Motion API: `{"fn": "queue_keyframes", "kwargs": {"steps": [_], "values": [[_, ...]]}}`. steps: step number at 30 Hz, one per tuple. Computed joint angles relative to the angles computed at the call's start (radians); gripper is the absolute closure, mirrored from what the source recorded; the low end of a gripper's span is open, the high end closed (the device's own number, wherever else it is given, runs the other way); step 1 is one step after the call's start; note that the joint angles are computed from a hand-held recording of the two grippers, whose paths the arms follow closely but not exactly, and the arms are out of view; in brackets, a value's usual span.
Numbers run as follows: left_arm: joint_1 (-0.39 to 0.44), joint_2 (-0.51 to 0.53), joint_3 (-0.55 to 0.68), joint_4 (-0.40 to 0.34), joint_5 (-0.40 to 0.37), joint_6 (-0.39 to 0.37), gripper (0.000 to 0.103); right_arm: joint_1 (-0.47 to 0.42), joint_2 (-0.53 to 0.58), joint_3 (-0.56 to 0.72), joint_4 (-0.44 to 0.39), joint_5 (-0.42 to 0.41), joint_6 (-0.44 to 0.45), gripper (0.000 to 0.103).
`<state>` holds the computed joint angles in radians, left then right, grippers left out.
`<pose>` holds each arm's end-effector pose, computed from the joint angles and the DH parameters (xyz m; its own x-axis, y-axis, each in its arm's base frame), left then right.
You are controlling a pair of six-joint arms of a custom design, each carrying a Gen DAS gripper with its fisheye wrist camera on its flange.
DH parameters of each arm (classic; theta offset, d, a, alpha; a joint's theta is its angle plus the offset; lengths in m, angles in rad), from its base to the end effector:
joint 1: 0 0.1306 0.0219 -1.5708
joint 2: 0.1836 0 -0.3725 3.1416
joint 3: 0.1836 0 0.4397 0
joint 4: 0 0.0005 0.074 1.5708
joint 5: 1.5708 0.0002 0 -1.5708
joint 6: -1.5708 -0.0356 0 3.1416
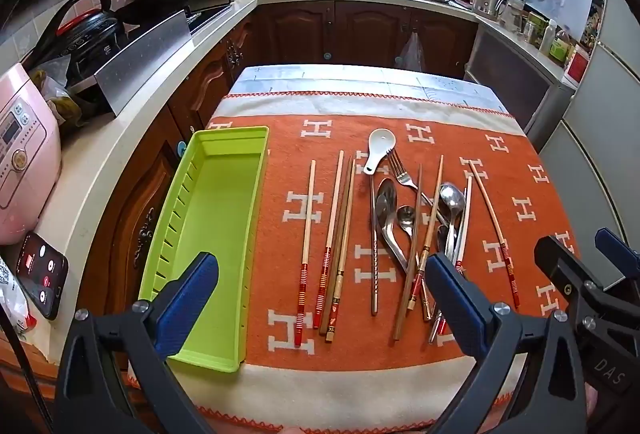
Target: Organize utensils
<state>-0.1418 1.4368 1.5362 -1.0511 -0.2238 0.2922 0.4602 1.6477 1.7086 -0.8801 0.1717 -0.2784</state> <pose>0.5364 -0.0691 0.4576 -0.7750 -0.1731 -0.6078 -0.2224 0.9749 0.0059 0.5683 0.2744 0.4375 -0.7209 -0.0551 -0.6908 -0.1403 0.9878 0.0676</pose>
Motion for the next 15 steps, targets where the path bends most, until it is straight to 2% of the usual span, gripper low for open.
{"fn": "queue_keyframes", "kwargs": {"steps": [12, 15], "values": [[-0.003, 0.016, 0.025, -0.032, 0.025, 0.012, 0.001, 0.002, 0.003, -0.001, -0.010, -0.008, 0.002, 0.002], [0.005, 0.017, 0.014, -0.021, 0.038, 0.004, 0.001, 0.002, 0.006, 0.005, -0.016, -0.010, 0.000, 0.002]]}}
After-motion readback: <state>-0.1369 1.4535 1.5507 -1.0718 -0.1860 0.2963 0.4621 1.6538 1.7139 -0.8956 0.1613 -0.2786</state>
